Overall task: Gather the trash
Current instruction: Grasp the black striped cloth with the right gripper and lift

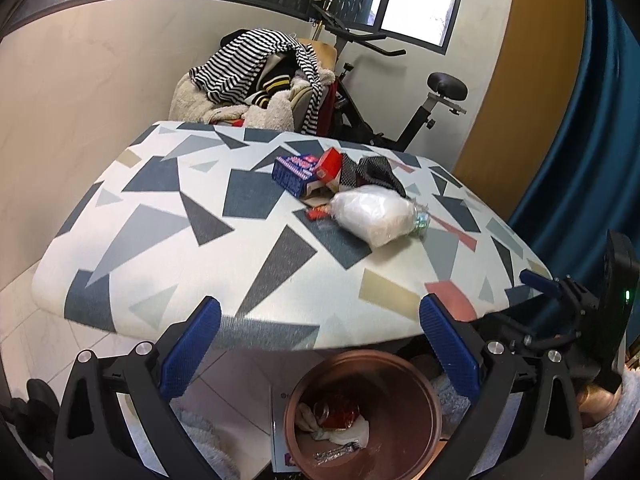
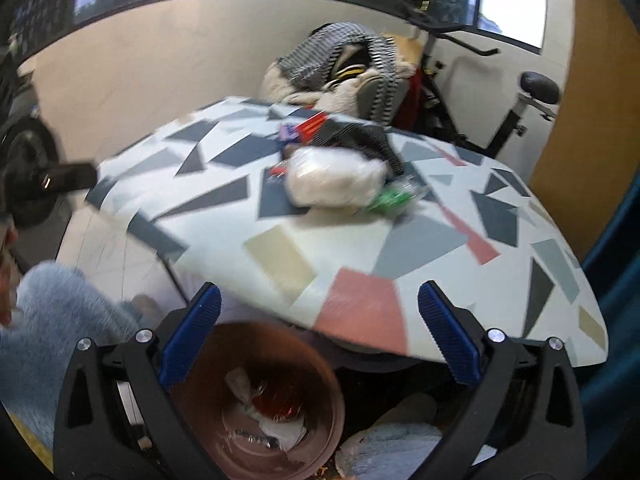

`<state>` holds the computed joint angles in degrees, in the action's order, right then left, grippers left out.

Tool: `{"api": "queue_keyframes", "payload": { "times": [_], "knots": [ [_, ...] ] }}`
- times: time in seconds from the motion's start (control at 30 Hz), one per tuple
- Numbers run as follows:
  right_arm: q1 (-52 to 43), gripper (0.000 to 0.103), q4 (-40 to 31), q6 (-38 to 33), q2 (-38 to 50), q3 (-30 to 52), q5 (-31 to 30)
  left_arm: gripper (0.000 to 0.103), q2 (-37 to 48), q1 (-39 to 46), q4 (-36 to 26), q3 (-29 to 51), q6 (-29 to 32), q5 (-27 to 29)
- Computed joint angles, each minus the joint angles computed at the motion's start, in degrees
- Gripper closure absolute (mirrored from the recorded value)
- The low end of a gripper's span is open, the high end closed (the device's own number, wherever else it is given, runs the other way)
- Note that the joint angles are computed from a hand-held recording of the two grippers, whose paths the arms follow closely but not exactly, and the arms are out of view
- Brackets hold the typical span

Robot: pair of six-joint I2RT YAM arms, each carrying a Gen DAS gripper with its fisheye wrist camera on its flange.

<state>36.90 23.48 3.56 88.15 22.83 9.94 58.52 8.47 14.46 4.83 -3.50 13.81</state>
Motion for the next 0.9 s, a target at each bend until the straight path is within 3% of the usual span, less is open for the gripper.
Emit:
{"api": "queue_keyframes", "payload": {
  "times": [0.23,0.47,0.6,0.67,0.77,0.9],
  "knots": [
    [-6.94,0.006,-5.55,-1.12,-0.92,6.48,-4.97,0.006,4.17,1.52,-0.82,5.84,0.34,1.68],
    [-16.96,0.006,-8.36,-0.17,4.46,16.82,-16.76,0.006,13.92,2.41,-0.48,15.03,1.09,2.76],
    [-18.51,0.006,-10.83,0.94,9.36,23.85,-16.70,0.006,19.89,2.42,-1.02,21.06,1.85,3.06],
    [-19.90,0.006,-16.46,1.47,14.25,31.61,-18.83,0.006,22.87,2.60,-1.19,24.13,2.00,3.47],
    [-20.11,0.006,-21.26,2.21,18.54,38.93,-16.72,0.006,26.60,2.81,-1.20,28.03,1.40,2.93],
    [-19.80,0.006,-21.32,2.02,27.23,48.90,-15.59,0.006,31.55,3.52,-0.16,32.46,1.01,3.58]
  ]
}}
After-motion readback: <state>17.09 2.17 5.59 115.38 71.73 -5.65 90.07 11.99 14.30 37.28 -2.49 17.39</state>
